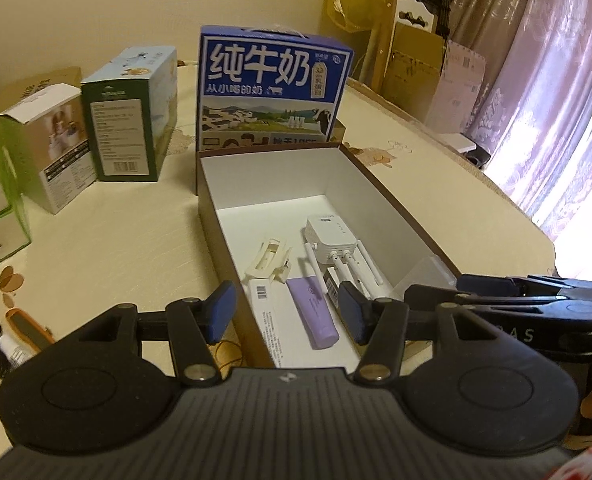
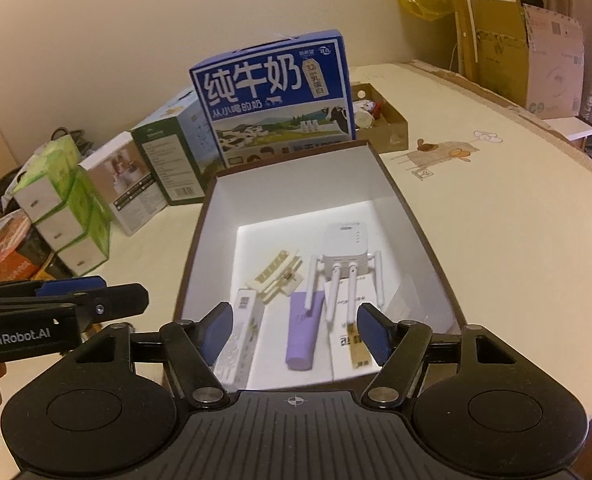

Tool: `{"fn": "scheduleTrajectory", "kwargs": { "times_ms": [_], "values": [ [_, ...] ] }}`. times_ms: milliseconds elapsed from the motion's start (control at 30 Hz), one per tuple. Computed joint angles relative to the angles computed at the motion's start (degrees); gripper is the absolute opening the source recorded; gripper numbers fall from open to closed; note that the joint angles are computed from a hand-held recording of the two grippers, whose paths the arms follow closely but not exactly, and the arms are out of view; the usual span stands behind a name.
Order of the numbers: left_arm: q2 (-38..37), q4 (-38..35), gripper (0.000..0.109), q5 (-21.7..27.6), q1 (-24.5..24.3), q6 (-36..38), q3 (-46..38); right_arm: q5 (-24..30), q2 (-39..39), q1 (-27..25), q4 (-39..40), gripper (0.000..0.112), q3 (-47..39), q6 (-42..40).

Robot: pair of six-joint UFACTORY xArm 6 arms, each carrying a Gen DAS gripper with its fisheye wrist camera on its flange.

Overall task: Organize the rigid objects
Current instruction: 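Open both grippers to release the items into the shoebox, then withdraw both tools from the shoebox toward the orange knife and white tube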

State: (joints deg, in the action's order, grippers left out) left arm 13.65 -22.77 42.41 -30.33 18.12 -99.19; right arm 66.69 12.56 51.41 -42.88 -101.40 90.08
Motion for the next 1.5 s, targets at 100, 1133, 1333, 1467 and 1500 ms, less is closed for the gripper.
{"fn": "scheduleTrajectory", "kwargs": {
  "times_ms": [100,1133,1333,1467,1500],
  "values": [
    [-2.35,-0.22,0.052,-0.89,0.57,0.32,2.7,1.05,0.73,1.12,-0.49,0.066,-1.45,0.18],
    [-28.61,-1.82,0.052,-5.02,13.14,2.15,32.1,-1.54,25.87,10.06,0.79,0.066,-33.78,-9.88],
    [-31.21,-0.58,0.052,-5.36,15.42,1.03,35.29,-1.5,30.7,10.44,3.2,0.066,-40.23,-12.96],
    [-32.14,0.58,0.052,-5.6,16.53,0.26,36.9,-0.93,34.16,10.39,5.51,0.066,-45.02,-15.21],
    [-32.26,0.99,0.052,-5.72,16.68,-0.08,37.23,-0.35,35.45,10.37,6.18,0.066,-47.02,-16.05]
  ]
}}
